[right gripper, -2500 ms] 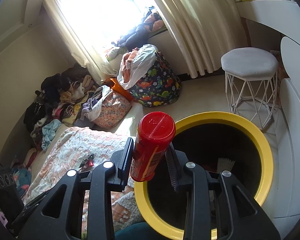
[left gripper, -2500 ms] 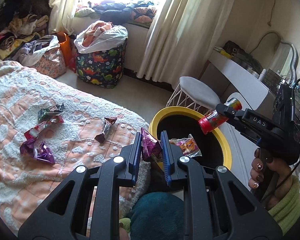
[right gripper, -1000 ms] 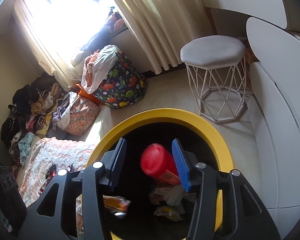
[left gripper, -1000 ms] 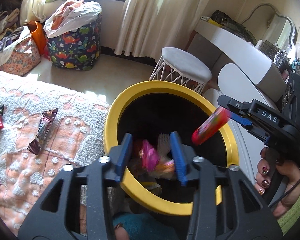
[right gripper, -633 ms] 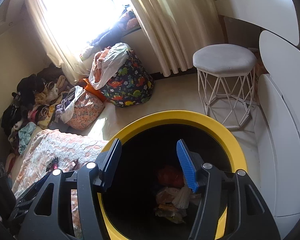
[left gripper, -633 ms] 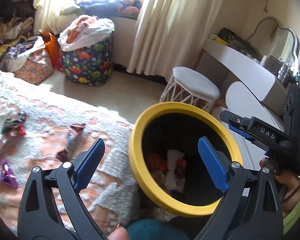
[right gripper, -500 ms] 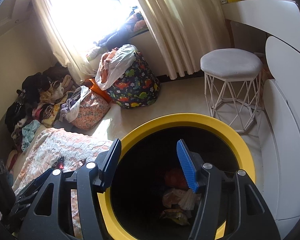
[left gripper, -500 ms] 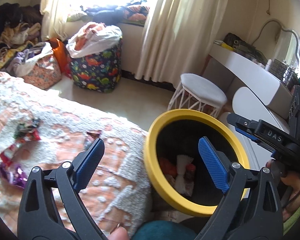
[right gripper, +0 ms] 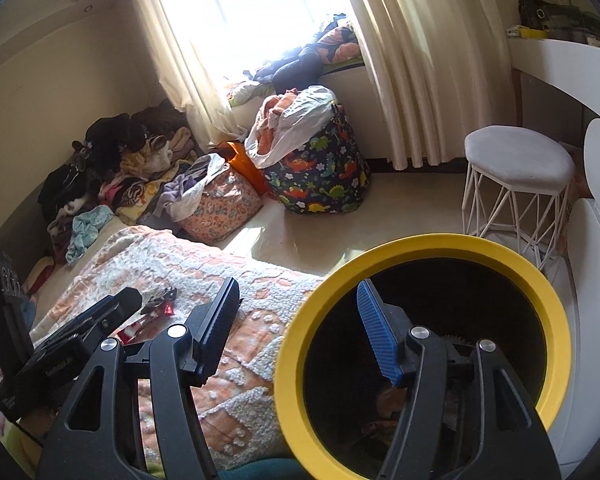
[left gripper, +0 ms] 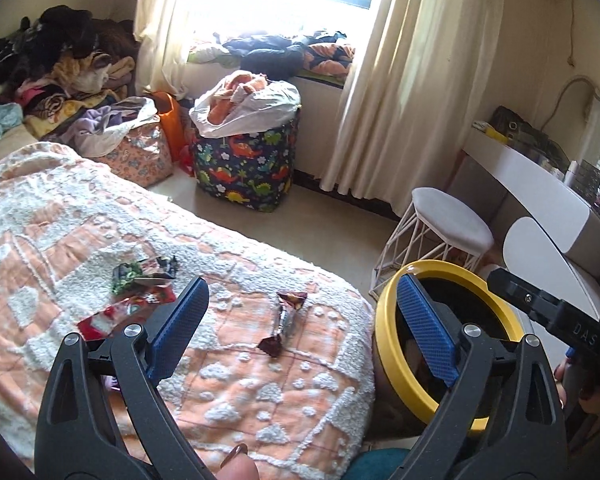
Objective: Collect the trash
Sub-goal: 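Move both open grippers from the bin back over the bed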
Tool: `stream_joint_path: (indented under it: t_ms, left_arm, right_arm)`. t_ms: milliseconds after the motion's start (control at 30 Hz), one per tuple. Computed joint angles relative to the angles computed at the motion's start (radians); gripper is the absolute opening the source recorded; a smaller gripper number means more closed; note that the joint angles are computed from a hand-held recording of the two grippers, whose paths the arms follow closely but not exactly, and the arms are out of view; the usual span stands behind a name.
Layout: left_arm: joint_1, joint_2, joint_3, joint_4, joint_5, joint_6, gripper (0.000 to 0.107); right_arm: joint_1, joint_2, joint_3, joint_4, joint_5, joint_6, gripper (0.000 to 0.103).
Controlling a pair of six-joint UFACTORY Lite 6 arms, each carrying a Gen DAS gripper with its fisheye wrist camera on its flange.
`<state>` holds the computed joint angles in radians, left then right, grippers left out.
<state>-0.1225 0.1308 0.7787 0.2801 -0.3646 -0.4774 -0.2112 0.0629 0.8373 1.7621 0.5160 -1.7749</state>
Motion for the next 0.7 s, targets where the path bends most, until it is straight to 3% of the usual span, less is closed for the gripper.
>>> stream_joint_path:
  t_ms: [267, 700]
  left_arm:
    - [0.207, 0.002, -0.029, 0.257, -0.045, -0.236, 0.087]
    - [0.478, 0.195, 0.088, 0.644, -0.088, -0.528, 0.087]
  right_arm:
    - [0.209, 0.033, 0.037, 0.035, -0.120, 0.011, 0.059]
    - [0.436, 0.341, 0.295, -0.090, -0.271, 0.236, 0.059]
